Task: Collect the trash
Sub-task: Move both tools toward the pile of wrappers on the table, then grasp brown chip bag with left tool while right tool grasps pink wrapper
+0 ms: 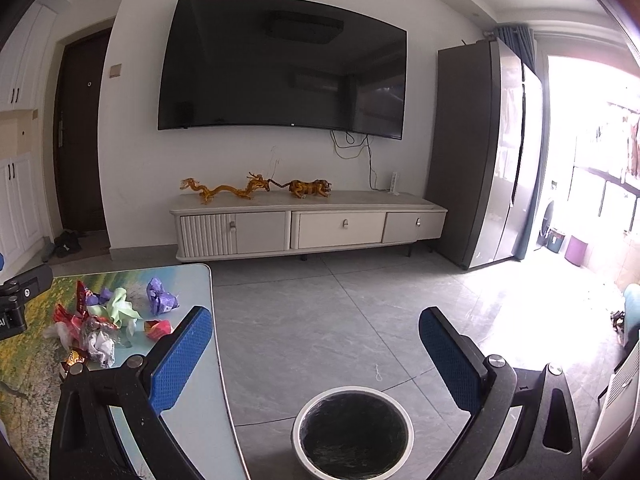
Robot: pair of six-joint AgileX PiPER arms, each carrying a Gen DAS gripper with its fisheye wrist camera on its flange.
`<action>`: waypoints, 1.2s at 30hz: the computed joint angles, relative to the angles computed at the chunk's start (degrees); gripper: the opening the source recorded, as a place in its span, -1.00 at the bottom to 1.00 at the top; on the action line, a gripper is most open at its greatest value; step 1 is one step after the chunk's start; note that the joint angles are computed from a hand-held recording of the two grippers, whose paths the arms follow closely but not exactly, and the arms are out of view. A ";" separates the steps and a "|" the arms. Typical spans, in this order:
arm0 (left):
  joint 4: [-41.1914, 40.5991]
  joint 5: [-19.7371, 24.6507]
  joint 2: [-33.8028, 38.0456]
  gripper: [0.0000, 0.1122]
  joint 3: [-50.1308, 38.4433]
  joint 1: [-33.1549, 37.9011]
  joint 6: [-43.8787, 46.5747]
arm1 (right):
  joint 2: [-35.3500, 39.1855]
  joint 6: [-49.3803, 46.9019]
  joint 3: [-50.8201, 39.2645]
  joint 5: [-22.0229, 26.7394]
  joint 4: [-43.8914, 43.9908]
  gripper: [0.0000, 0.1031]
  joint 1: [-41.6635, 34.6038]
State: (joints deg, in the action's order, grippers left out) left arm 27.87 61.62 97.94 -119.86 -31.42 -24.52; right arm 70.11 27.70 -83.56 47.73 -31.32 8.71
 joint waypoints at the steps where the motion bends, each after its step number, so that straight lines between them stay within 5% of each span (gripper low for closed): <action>1: -0.37 -0.55 -0.53 0.84 0.62 0.56 0.20 | 0.16 0.73 -0.45 0.55 -1.17 1.00 0.87; 6: -2.02 -3.55 -2.93 0.84 2.54 4.49 1.48 | 1.09 2.50 -3.02 2.88 -4.85 1.00 3.70; 10: -5.16 -1.07 -0.38 0.84 -6.06 9.35 6.61 | 2.43 0.10 -6.81 3.03 -1.84 1.00 3.32; 17: -15.45 5.38 5.58 0.84 -19.76 17.93 17.26 | 8.28 -17.04 -16.59 3.22 18.50 1.00 -1.79; 23: -24.01 -0.38 1.12 0.84 -3.50 23.95 19.20 | 16.98 -36.15 -22.91 4.69 45.06 1.00 -9.31; 28: -29.09 -5.12 -0.94 0.74 10.72 26.14 21.94 | 28.46 -45.51 -29.26 8.34 53.18 0.87 -9.35; 36: -29.24 -6.97 4.03 0.61 16.50 25.39 21.58 | 48.50 -48.82 -42.40 13.54 55.19 0.63 -5.90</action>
